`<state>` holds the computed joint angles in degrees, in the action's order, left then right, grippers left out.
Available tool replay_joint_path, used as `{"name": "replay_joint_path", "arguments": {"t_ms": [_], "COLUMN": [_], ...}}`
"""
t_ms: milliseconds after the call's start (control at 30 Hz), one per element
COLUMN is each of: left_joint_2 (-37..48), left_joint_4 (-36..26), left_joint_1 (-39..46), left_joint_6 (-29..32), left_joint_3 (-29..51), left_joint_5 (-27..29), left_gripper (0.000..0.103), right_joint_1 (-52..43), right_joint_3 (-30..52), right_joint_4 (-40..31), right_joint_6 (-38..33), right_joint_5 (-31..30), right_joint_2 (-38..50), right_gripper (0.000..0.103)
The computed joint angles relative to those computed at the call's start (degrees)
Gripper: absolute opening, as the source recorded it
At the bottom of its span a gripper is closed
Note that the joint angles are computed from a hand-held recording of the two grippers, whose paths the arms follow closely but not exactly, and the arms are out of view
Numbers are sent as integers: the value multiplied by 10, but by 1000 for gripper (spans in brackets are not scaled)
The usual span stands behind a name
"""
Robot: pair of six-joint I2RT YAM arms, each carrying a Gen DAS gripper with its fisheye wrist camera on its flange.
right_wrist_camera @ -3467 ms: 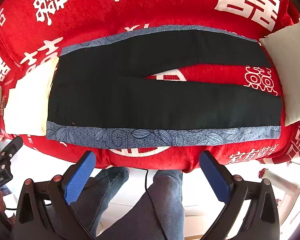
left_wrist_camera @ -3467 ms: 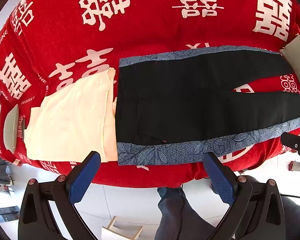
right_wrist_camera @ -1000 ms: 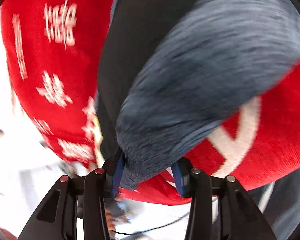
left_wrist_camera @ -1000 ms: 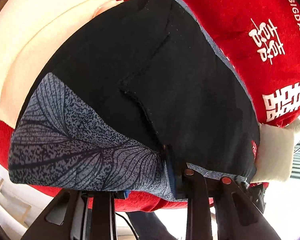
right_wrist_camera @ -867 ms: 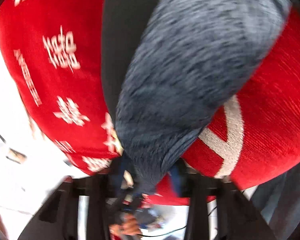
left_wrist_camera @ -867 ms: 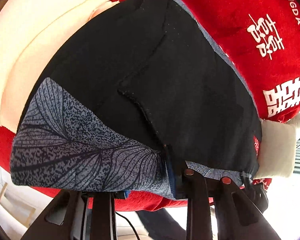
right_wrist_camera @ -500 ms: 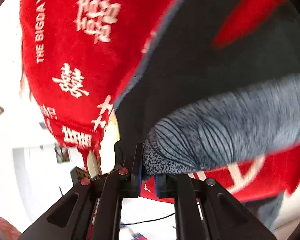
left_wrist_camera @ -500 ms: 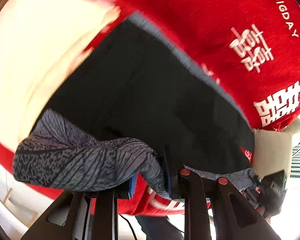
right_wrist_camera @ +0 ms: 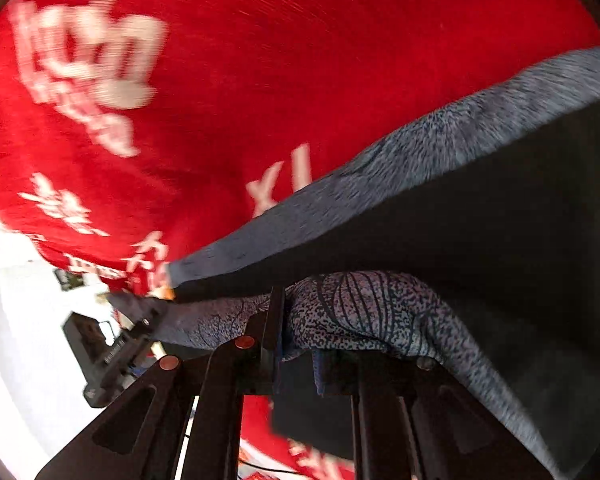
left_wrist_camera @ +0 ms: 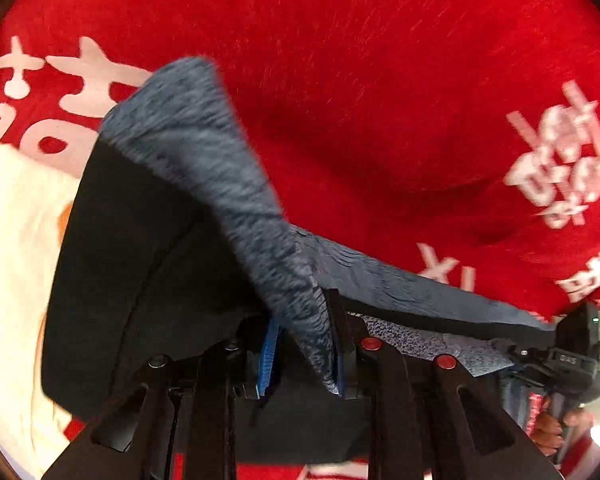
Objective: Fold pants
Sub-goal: 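Lift the hem with both tools and fold it over onto the pants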
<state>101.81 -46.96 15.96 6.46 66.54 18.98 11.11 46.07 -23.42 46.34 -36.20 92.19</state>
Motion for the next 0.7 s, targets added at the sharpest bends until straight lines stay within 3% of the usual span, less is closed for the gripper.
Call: {"name": "replay_joint_path", "arguments": {"t_ms": [100,133,167,200,233,267,400,467,567,633,667,700], "left_joint_2": [10,0,-7,-19,-41,-71,-112,-104,-92,-60,-45,-43], "left_joint_4": [-27,-46,-58,-72,-74,-61,-58,-48,20,71,89,105], "left_joint_1": [5,15,19,25,28,27,34,22,-25,-64,-79,-92], "left_joint_6": [1,13,18,23,26,25,32,36,39,18,9,0], "left_joint_3": [24,29,32,33,26,12,-3,-17,-66,-93,-101,-112], "left_joint_5": [-2,3,8,10,-11,-45,-64,-83,-132,-188,-211,-231], "left_gripper": [25,29,30,32,60,91,93,93,93,93,93,93], "right_joint_1": [-12,-13,-10,-6,2,13,67,90,120,121,122,114], "right_joint_3": [6,4,10,16,32,45,95,97,120,126,133,131], "right_joint_4": [9,10,2,-13,-30,-55,-148,-147,-164,-151,-146,-131], "right_joint_6": [-5,-6,-14,-27,-36,-49,-98,-107,-130,-148,-156,-155], "right_joint_5": [-24,-31,-29,-25,-18,0,70,76,118,151,181,188], "right_joint_2": [25,16,1,-16,-27,-43,-62,-50,12,51,70,75], "right_gripper": [24,41,68,78,83,83,78,56,45,43,34,34]}}
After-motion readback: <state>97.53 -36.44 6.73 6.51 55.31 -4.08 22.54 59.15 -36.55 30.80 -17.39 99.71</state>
